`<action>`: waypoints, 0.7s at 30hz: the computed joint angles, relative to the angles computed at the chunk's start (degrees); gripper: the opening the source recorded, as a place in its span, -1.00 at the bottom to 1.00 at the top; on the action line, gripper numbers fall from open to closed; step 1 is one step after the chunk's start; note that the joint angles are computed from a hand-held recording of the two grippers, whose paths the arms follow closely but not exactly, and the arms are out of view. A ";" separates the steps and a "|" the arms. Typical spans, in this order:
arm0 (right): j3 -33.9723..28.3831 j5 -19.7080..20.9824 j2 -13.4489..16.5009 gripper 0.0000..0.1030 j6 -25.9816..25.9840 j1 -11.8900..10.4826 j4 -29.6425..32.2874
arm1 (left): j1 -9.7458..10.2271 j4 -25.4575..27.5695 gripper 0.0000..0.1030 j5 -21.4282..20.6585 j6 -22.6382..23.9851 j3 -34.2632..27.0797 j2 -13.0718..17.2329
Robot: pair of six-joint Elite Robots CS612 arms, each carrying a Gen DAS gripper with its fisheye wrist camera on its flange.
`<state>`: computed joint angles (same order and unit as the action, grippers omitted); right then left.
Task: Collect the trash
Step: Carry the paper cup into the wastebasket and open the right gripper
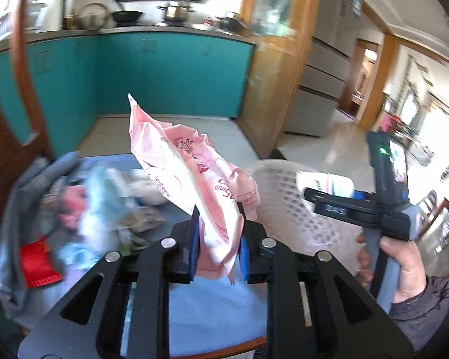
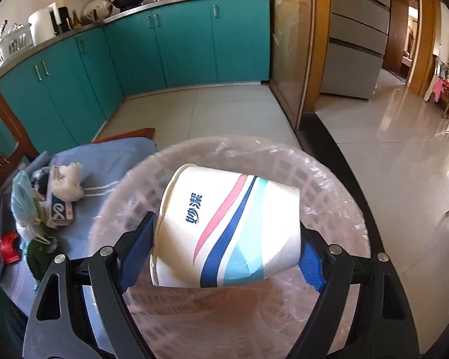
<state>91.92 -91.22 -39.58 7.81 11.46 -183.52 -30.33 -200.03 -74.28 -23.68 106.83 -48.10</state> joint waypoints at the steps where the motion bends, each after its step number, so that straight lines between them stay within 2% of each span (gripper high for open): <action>1: 0.09 -0.05 -0.10 0.62 0.80 -0.23 0.37 | -0.02 0.86 -0.56 -1.39 0.38 -1.02 0.56; 5: 0.58 1.47 -0.57 0.73 5.05 -1.41 1.23 | 0.49 3.61 -0.56 -6.54 2.32 -4.32 2.44; 10: 1.96 1.39 -0.90 0.85 10.99 -2.32 -3.69 | 0.37 5.92 -0.56 -10.98 4.89 -7.97 4.75; 15: 3.56 0.66 -1.07 0.86 18.22 -3.39 -9.97 | 0.59 8.45 -0.54 -17.96 7.22 -12.15 7.61; 16: 3.73 0.75 -1.12 0.88 18.96 -3.55 -10.50 | 0.57 8.72 -0.47 -19.16 7.74 -12.47 7.88; 18: 4.00 1.59 -1.15 0.89 20.57 -3.96 -11.24 | 0.65 9.93 -0.07 -20.04 7.63 -13.69 8.78; 19: 3.99 1.87 -1.13 0.89 20.85 -4.02 -11.24 | 0.65 9.67 0.27 -19.07 6.91 -13.81 9.02; 20: 3.99 2.10 -1.11 0.89 20.93 -4.02 -11.18 | 0.66 9.38 0.39 -18.29 6.42 -13.73 9.09; 21: 3.84 2.16 -1.04 0.89 20.76 -3.93 -11.01 | 0.75 9.08 0.39 -17.21 5.99 -13.56 9.09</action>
<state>95.76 -89.06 -40.62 28.57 7.53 -194.53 -29.59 -190.95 -91.50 -17.69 93.27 -39.01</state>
